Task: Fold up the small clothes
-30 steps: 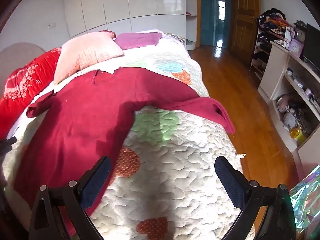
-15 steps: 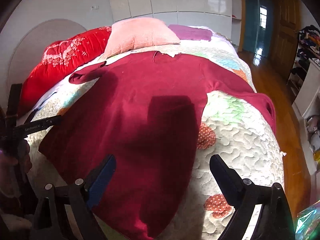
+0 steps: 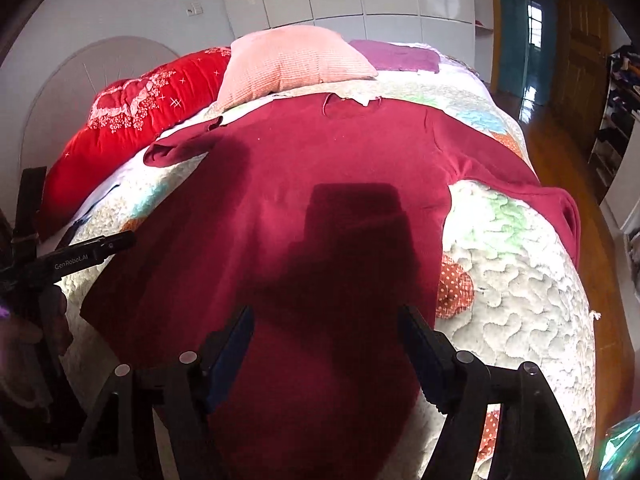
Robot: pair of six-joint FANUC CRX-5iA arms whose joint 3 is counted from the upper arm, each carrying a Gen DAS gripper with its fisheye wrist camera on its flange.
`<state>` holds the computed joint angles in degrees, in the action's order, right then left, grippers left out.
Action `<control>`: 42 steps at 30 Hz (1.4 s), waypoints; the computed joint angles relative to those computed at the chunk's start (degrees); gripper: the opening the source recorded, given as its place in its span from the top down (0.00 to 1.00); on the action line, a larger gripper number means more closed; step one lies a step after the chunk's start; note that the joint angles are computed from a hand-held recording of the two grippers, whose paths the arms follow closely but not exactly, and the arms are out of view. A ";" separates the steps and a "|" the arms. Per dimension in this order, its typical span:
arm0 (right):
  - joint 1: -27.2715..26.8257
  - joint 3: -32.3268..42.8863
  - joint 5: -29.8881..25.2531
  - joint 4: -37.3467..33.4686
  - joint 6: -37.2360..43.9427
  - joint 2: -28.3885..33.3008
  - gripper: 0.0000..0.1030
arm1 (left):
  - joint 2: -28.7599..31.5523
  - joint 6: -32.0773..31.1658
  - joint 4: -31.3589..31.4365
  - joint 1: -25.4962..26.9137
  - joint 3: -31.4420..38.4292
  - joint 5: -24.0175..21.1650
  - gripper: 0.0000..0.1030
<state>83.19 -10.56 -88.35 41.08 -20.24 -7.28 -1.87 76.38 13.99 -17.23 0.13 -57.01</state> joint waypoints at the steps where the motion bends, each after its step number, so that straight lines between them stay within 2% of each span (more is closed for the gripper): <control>1: -0.68 -0.13 1.28 0.37 -0.08 -0.05 0.30 | 0.50 0.34 0.04 0.09 0.60 0.17 0.20; 7: -6.15 -0.99 11.74 1.48 -0.87 -0.32 0.30 | 4.32 2.78 0.56 0.80 4.42 0.80 0.20; 14: -14.95 3.93 18.80 -0.45 8.40 3.82 0.30 | 9.60 5.17 -0.91 0.94 9.57 1.06 0.20; 20: -25.66 12.44 28.70 -2.62 19.21 10.54 0.26 | 12.39 6.11 -0.68 1.93 11.20 3.32 0.20; 24: -32.51 23.50 33.40 -8.59 29.18 18.99 0.24 | 14.56 5.41 -0.56 2.86 12.38 1.86 0.20; 28: -37.23 39.15 31.02 -15.14 40.39 30.48 0.24 | 15.21 4.64 0.31 3.96 12.19 1.63 0.20; 32: -40.37 56.36 22.24 -20.36 48.42 42.64 0.24 | 15.47 4.37 -0.05 4.26 12.04 1.76 0.20; 34: -41.71 57.90 24.15 -23.05 49.16 44.25 0.25 | 15.46 4.65 -0.47 4.25 11.96 2.15 0.20; 36: -42.20 57.52 27.14 -24.84 51.31 44.25 0.49 | 15.90 4.67 -0.81 4.19 12.48 2.24 0.20; 37: -41.92 59.36 25.46 -24.09 52.45 45.22 0.72 | 16.03 4.75 -1.08 4.17 12.65 2.28 0.20; 38: -41.43 58.90 25.31 -21.91 52.41 44.99 0.87 | 16.14 4.96 -1.32 4.17 12.81 2.28 0.20; 40: -40.70 52.77 29.33 -18.16 50.78 40.98 0.95 | 16.25 5.27 -1.44 4.16 12.97 2.34 0.20; 42: -39.86 47.02 31.46 -12.71 47.90 36.74 0.95 | 16.22 5.44 -1.69 4.11 13.11 2.52 0.20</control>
<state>43.33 36.46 -56.90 28.37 27.66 29.46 14.35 81.82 12.31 -13.12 13.24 -54.49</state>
